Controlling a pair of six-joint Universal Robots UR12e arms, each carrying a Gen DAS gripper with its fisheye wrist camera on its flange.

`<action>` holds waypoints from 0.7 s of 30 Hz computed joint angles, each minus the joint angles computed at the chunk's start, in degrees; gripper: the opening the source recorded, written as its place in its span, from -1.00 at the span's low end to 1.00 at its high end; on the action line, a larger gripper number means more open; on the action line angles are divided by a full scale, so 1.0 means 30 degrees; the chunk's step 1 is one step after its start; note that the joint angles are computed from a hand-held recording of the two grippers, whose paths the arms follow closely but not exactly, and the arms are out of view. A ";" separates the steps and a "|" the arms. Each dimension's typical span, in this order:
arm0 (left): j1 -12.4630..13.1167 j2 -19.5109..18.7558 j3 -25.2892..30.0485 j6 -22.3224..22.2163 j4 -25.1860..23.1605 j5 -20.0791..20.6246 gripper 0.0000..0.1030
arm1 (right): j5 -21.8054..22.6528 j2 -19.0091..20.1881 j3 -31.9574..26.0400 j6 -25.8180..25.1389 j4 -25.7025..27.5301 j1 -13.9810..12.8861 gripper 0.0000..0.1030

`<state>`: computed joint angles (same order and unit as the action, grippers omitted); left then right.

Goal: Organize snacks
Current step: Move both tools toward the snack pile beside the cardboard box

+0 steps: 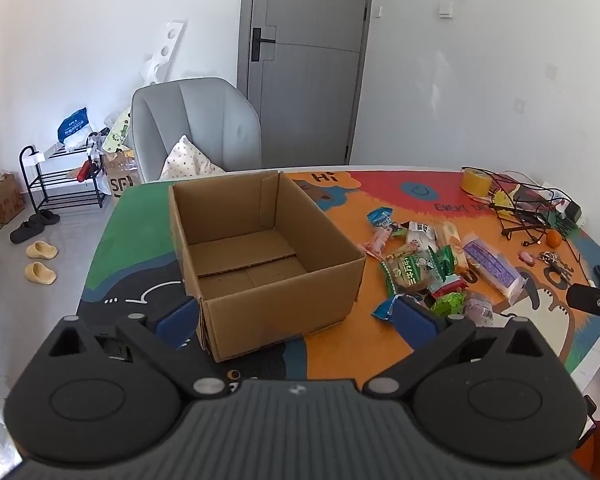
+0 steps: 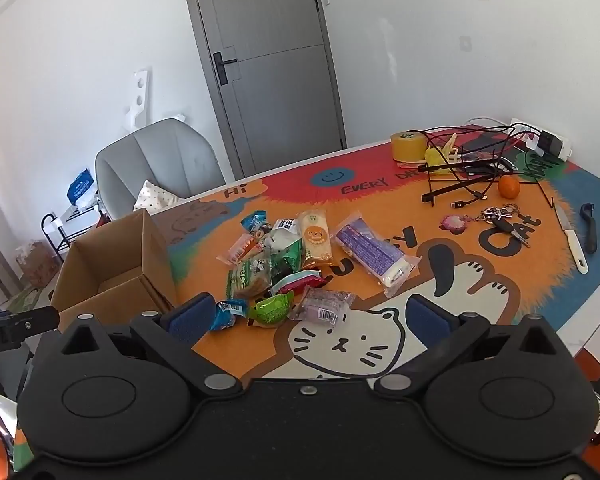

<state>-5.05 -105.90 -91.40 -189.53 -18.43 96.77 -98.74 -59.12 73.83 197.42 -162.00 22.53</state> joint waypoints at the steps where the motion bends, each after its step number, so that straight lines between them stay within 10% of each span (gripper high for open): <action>1: 0.0013 -0.0002 -0.0002 -0.0037 -0.0035 -0.0028 0.99 | -0.0025 -0.0007 0.0008 0.0001 0.0024 0.0003 1.00; 21: -0.0181 -0.0083 0.0104 0.0005 -0.0443 0.0002 0.99 | 0.0015 0.0067 -0.0089 -0.0421 0.0396 0.0084 1.00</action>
<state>-5.59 -106.15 -91.09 -189.51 -19.76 96.78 -98.70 -58.92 73.57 196.16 -160.81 22.78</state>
